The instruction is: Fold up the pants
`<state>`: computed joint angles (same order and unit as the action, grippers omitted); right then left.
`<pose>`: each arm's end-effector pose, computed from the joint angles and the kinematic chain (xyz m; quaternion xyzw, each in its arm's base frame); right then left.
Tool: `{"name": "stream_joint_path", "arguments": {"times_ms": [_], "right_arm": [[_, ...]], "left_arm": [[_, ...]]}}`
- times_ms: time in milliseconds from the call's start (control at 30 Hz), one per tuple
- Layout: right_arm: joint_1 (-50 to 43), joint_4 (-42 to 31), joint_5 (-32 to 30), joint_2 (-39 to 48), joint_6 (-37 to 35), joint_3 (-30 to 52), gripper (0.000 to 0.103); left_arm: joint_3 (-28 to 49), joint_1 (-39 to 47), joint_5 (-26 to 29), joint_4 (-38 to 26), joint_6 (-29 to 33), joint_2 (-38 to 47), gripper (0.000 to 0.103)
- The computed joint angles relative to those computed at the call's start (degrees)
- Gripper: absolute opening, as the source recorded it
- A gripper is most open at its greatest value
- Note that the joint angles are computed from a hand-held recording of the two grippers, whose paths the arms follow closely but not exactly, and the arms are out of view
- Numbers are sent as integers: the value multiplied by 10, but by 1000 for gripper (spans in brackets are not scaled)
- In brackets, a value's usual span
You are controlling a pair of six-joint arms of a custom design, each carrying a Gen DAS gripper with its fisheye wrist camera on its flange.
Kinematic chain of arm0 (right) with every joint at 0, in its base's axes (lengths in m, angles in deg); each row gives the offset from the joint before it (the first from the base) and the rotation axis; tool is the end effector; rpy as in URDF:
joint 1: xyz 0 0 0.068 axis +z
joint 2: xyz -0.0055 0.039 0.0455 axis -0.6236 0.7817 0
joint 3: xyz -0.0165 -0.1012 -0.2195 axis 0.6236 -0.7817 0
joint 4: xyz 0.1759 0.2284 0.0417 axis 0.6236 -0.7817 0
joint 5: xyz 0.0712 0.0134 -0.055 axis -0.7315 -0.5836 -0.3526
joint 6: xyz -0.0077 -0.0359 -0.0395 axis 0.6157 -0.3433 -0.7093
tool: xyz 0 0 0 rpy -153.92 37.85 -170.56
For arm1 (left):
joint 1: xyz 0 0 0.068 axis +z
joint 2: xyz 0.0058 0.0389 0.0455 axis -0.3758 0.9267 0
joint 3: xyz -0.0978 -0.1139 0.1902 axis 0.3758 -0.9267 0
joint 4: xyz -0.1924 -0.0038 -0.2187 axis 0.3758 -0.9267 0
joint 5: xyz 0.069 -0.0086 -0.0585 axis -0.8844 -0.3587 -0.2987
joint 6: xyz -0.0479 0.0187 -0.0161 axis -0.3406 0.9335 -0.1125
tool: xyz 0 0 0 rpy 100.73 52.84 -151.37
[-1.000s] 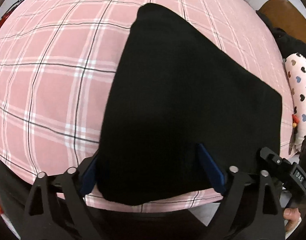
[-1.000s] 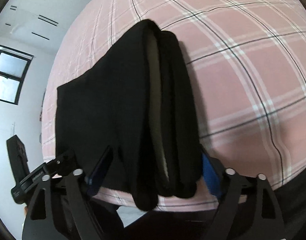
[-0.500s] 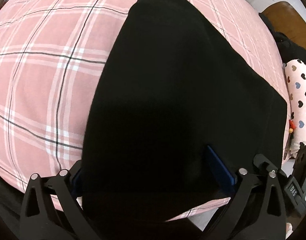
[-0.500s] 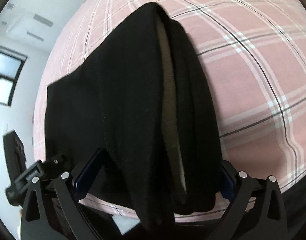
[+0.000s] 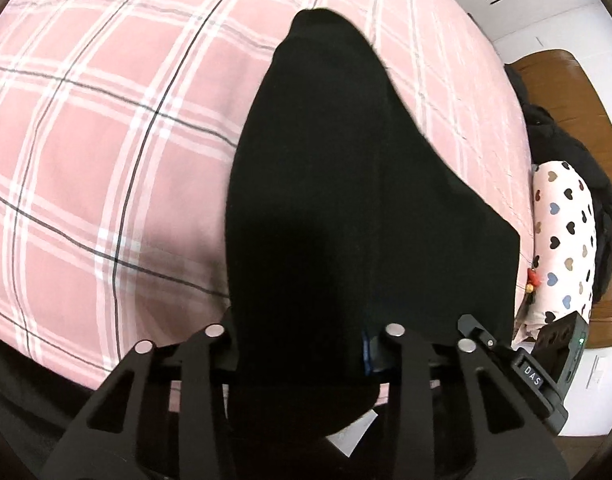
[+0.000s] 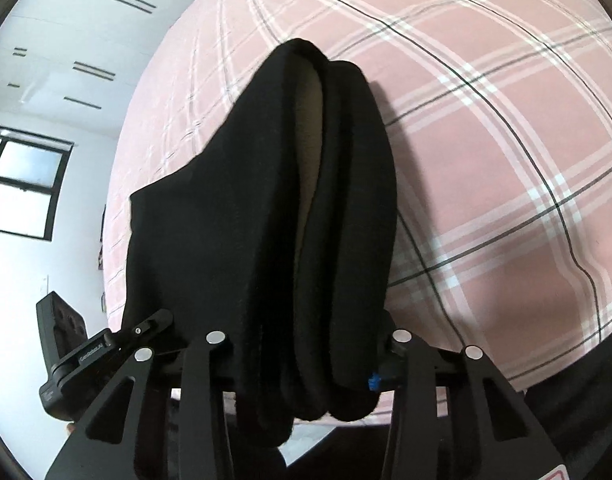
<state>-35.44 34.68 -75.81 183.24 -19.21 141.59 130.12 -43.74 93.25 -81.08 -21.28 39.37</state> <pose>0.3679 0.0407 0.0732 0.0314 0.9469 0.3112 0.0751 0.2840 -0.1196 0.0713 -0.2754 0.9288 -0.2135 0.1262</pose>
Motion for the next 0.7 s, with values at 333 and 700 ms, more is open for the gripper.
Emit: {"name": "stream_joint_path", "arguments": {"times_ms": [333, 700], "right_arm": [[-64, -138, -55, -95, -119, -47, 37], [-93, -218, -79, -269, -196, -145, 36]], "left_arm": [[-11, -37, -21, -93, 2, -98, 32], [22, -136, -113, -253, -16, -206, 32]]}}
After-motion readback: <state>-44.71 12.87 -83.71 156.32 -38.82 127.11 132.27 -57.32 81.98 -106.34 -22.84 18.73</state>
